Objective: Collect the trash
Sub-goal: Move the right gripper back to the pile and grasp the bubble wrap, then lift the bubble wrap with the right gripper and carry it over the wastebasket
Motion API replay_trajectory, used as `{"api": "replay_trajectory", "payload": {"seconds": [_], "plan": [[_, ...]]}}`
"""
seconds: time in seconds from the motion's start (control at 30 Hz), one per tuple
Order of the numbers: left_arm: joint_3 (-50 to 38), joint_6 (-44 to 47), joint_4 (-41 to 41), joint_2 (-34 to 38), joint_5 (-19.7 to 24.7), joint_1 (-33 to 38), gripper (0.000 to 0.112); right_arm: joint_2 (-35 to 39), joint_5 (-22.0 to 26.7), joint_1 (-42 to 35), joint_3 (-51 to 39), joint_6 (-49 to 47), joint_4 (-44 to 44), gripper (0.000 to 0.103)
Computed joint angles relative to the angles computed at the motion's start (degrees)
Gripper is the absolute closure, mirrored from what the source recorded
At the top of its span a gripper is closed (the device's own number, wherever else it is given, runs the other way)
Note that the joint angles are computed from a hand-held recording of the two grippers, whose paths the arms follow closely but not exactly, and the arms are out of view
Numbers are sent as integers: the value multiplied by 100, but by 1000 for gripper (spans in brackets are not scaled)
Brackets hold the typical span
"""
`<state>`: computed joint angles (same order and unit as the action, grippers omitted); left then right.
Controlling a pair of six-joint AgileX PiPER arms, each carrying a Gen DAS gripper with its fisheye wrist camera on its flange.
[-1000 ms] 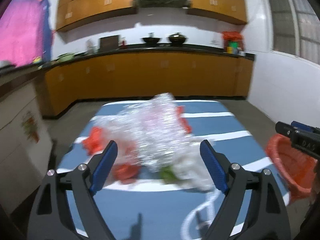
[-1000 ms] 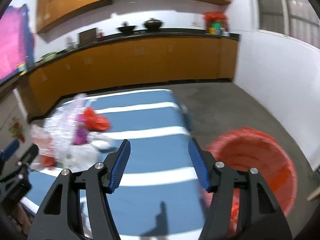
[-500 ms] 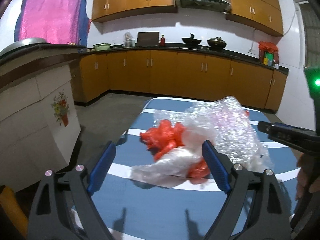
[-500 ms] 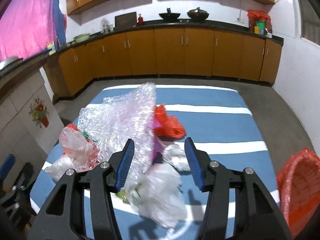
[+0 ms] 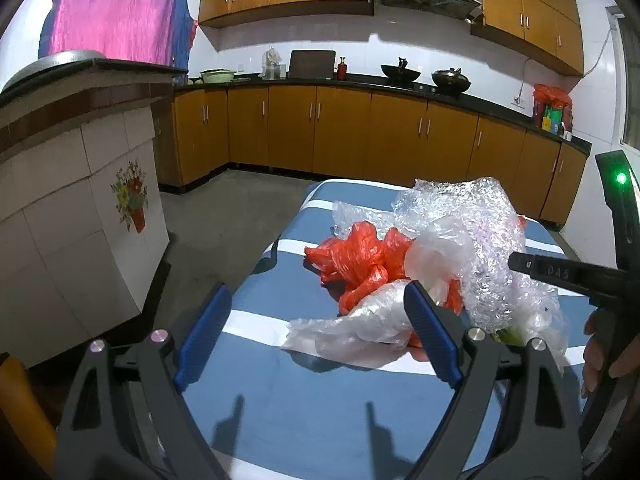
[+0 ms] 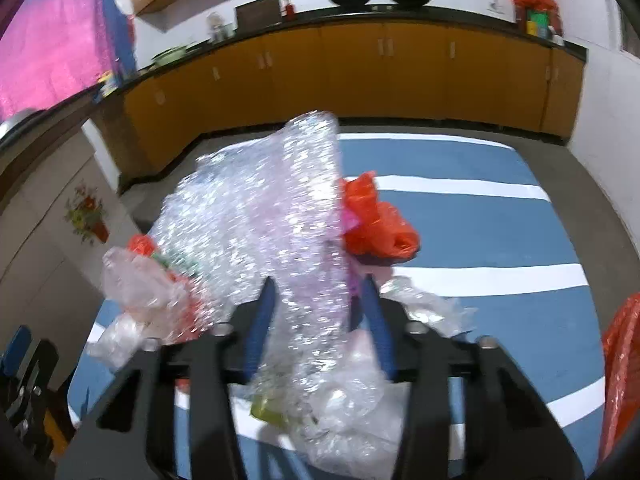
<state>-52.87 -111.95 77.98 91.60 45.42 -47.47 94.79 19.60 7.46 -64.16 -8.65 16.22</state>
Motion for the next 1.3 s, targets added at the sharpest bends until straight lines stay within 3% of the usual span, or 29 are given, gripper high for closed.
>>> {"api": "replay_trajectory", "payload": {"seconds": [0.13, 0.23, 0.43, 0.73, 1.03, 1.3], "plan": [[10, -4, 1, 7, -9, -18, 26, -88, -76, 9, 104, -175, 86, 93], [11, -12, 6, 16, -17, -27, 26, -170, -126, -21, 163, -318, 231, 96], [-51, 33, -51, 54, 11, -68, 26, -484, -243, -229, 387, -913, 857, 100], [-282, 169, -62, 181, -47, -142, 26, -1058, -549, -428, 678, -918, 740, 101], [-466, 232, 50, 321, -227, -146, 26, -1457, -624, -1123, 865, -2174, 2184, 101], [-1040, 555, 150, 614, -454, 20, 26, -1654, -980, -1308, 1149, -1672, 1521, 101]]}}
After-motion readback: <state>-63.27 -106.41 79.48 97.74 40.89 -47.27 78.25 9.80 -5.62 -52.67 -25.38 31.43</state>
